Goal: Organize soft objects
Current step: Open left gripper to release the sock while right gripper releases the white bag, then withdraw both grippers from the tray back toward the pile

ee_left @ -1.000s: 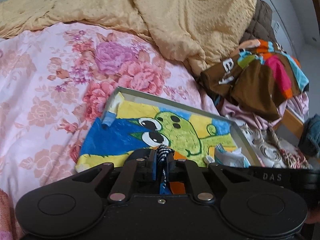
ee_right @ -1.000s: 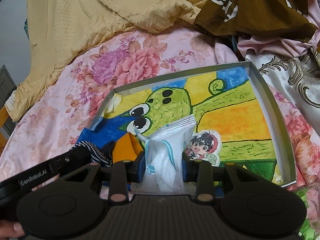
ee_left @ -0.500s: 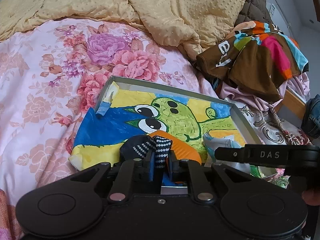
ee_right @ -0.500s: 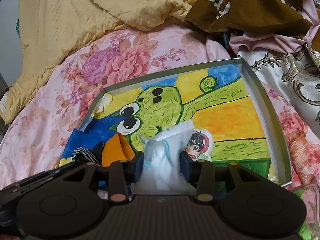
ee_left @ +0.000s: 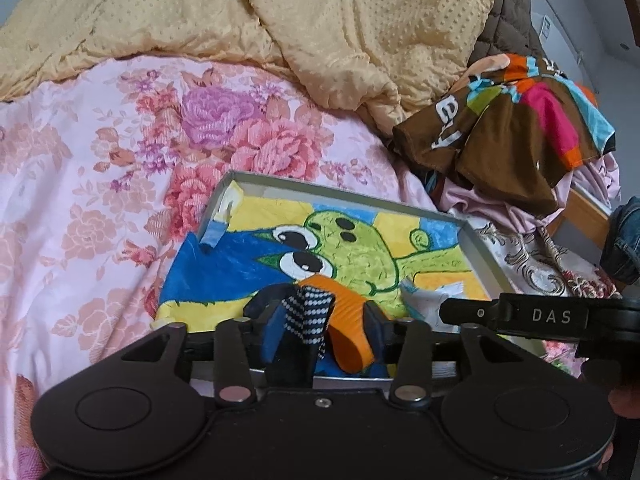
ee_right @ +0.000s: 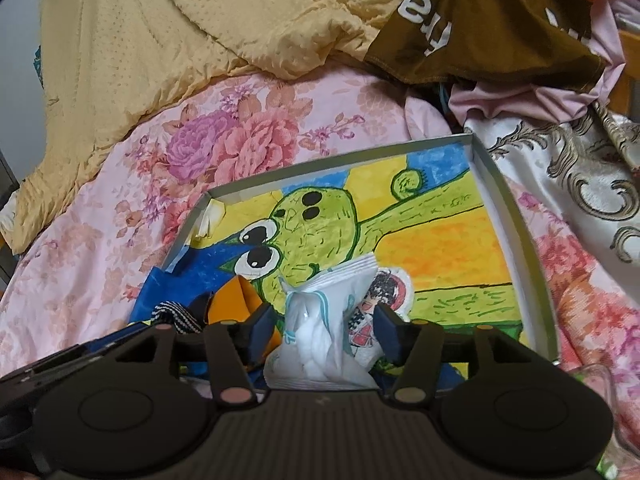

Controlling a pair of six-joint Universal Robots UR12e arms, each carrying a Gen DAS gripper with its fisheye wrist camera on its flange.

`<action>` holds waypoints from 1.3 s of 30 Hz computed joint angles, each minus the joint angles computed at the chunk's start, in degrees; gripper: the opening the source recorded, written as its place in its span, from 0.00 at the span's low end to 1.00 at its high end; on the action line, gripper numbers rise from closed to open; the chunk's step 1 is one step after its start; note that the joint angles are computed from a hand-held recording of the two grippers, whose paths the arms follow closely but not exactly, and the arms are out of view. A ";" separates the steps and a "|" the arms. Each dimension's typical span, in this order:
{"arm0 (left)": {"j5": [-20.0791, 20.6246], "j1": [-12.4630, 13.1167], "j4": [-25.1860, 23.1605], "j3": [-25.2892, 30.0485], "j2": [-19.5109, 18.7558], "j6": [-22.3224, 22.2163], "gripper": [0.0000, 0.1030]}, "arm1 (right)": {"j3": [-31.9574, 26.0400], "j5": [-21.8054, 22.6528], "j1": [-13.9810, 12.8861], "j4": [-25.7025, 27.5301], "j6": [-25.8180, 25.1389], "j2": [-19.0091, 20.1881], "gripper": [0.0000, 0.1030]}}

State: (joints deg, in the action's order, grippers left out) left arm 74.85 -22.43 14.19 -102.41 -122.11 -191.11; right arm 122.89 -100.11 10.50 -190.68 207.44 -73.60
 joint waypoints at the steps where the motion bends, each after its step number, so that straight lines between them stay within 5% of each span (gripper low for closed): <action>1: 0.24 -0.04 0.43 -0.20 0.19 -0.15 0.52 | 0.22 -0.14 0.06 -0.27 0.04 -0.24 0.64; 7: 2.11 -0.33 2.25 -2.24 2.19 -0.26 0.65 | 2.25 -2.86 1.26 -5.14 0.73 -1.42 0.83; 18: 5.58 -0.58 7.44 -6.89 6.12 -0.72 0.93 | 4.61 -9.47 5.08 -10.48 -4.38 -3.98 0.99; 27: 11.82 -2.21 10.89 -10.76 9.00 1.11 0.97 | 7.14 -12.93 7.86 -15.86 -6.18 -5.23 0.99; 39: 13.84 -3.45 14.88 -16.28 13.44 2.93 0.99 | 10.49 -15.62 10.99 -20.75 -8.53 -7.80 1.00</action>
State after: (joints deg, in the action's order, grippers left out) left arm 88.69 -25.87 29.07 -118.69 -108.67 -188.18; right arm 133.38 -115.73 21.49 -211.43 198.91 -81.40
